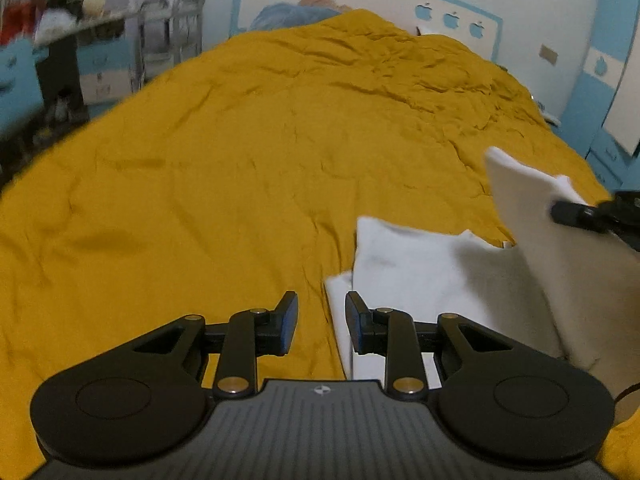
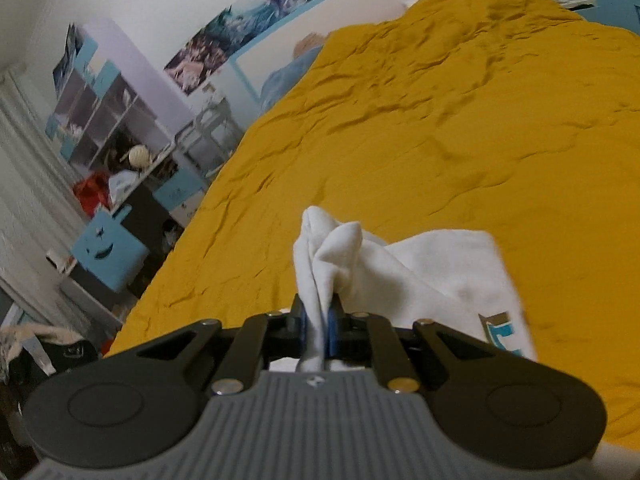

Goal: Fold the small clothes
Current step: 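Fold the held edge over the sweatshirt with the right gripper, then open it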

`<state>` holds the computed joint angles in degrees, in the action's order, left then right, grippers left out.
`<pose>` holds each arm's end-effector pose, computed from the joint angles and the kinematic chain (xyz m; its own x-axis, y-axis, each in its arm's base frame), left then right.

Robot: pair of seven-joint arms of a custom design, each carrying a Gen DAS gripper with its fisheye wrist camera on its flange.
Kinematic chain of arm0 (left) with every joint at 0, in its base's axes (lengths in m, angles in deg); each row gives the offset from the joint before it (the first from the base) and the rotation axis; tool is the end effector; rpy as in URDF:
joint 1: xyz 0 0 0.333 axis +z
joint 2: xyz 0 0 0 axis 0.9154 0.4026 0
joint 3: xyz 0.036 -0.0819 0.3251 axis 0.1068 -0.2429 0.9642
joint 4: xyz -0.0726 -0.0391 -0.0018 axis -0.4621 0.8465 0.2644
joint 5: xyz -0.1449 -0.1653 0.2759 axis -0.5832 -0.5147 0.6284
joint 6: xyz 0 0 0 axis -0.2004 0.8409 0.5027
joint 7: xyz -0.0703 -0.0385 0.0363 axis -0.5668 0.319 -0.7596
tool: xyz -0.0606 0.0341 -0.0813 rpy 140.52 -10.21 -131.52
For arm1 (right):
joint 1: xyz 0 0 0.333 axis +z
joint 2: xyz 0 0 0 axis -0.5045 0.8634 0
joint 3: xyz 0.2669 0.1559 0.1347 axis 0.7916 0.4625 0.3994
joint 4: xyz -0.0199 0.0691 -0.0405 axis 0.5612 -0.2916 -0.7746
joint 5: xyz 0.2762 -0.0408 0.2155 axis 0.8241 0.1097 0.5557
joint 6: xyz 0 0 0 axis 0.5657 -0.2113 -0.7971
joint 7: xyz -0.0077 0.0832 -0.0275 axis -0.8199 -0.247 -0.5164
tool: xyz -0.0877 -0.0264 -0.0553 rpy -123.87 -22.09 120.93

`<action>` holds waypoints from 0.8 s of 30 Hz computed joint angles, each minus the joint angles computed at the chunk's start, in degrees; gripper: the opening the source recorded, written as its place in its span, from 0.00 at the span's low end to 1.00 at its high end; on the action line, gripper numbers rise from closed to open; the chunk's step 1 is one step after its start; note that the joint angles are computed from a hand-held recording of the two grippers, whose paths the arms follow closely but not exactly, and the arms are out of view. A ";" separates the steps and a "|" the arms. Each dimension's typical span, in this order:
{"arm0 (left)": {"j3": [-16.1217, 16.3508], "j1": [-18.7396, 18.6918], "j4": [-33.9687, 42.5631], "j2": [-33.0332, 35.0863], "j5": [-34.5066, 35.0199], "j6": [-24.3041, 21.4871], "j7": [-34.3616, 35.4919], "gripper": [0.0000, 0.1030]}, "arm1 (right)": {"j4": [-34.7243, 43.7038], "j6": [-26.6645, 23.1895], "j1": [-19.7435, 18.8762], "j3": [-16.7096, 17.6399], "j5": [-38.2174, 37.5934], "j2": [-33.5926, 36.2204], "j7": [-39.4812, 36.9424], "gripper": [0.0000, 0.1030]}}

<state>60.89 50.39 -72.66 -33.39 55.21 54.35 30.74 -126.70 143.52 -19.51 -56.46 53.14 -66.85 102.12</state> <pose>0.3455 -0.3031 0.6156 0.3889 -0.9100 0.1435 -0.6321 -0.3769 -0.6771 0.5505 0.1279 0.6281 0.4370 -0.7065 -0.5566 -0.7711 0.0243 -0.6363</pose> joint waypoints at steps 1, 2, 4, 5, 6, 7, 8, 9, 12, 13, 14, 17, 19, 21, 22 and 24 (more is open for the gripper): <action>0.50 -0.10 -1.62 -0.62 -0.55 1.86 -1.03 0.32 | -0.51 1.27 0.75 0.78 -0.78 -0.21 0.40 0.05; 0.77 0.00 -2.84 -0.95 -0.85 3.34 -1.80 0.32 | -1.11 2.67 1.55 1.47 -1.72 -0.40 0.85 0.05; 0.92 0.46 -4.68 -1.24 -1.01 5.50 -3.16 0.32 | -1.44 4.38 3.16 2.58 -3.65 0.03 2.19 0.05; 0.95 0.73 -5.48 -1.31 -0.99 6.46 -3.69 0.32 | -1.49 5.00 3.92 3.07 -4.39 0.36 2.60 0.05; 1.02 0.97 -6.48 -1.52 -0.95 7.69 -4.35 0.32 | -1.67 5.94 4.75 3.64 -5.25 0.73 2.97 0.05; 1.10 1.25 -7.18 -1.57 -0.96 8.77 -4.84 0.32 | -1.93 6.89 5.51 4.12 -6.15 1.01 3.42 0.05; 1.22 1.32 -8.22 -2.15 -1.26 9.65 -5.14 0.32 | -1.99 7.59 6.19 4.53 -7.00 1.50 3.82 0.05; 1.34 1.50 -9.06 -2.49 -1.56 10.52 -5.35 0.32 | -1.77 8.07 6.83 4.91 -8.34 2.23 4.59 0.05; 1.02 2.23 -10.97 -3.10 -1.84 12.21 -6.23 0.32 | -1.09 8.43 8.34 5.88 -12.37 4.38 7.76 0.05; 0.88 2.52 -11.42 -3.17 -1.83 12.69 -6.54 0.32 | -1.08 8.15 8.66 6.17 -13.35 4.85 8.27 0.05; 0.77 2.76 -11.78 -3.22 -1.87 13.21 -6.89 0.31 | -0.63 8.18 8.99 6.43 -14.49 5.70 8.82 0.05; 0.53 3.14 -12.61 -3.23 -2.16 14.54 -7.37 0.31 | -0.27 7.91 9.41 7.00 -16.70 7.41 9.71 0.05; 0.42 3.16 -12.74 -3.21 -2.51 14.70 -7.08 0.31 | 0.25 7.32 9.53 7.20 -18.31 8.49 11.38 0.05; 0.26 3.02 -12.70 -3.63 -3.00 14.41 -6.73 0.31 | 0.83 5.97 9.25 7.28 -19.70 9.03 12.05 0.06; 0.09 2.96 -12.74 -4.04 -3.21 14.16 -6.75 0.31 | 0.64 6.09 9.15 7.41 -19.99 8.69 11.63 0.09; -0.09 2.74 -12.94 -4.98 -4.00 13.84 -6.73 0.31 | 0.93 5.32 8.93 7.70 -19.73 7.97 10.46 0.20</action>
<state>60.80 53.13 -85.60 -38.37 51.21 68.19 24.00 -125.77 148.83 -10.58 -48.76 33.41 -58.88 112.58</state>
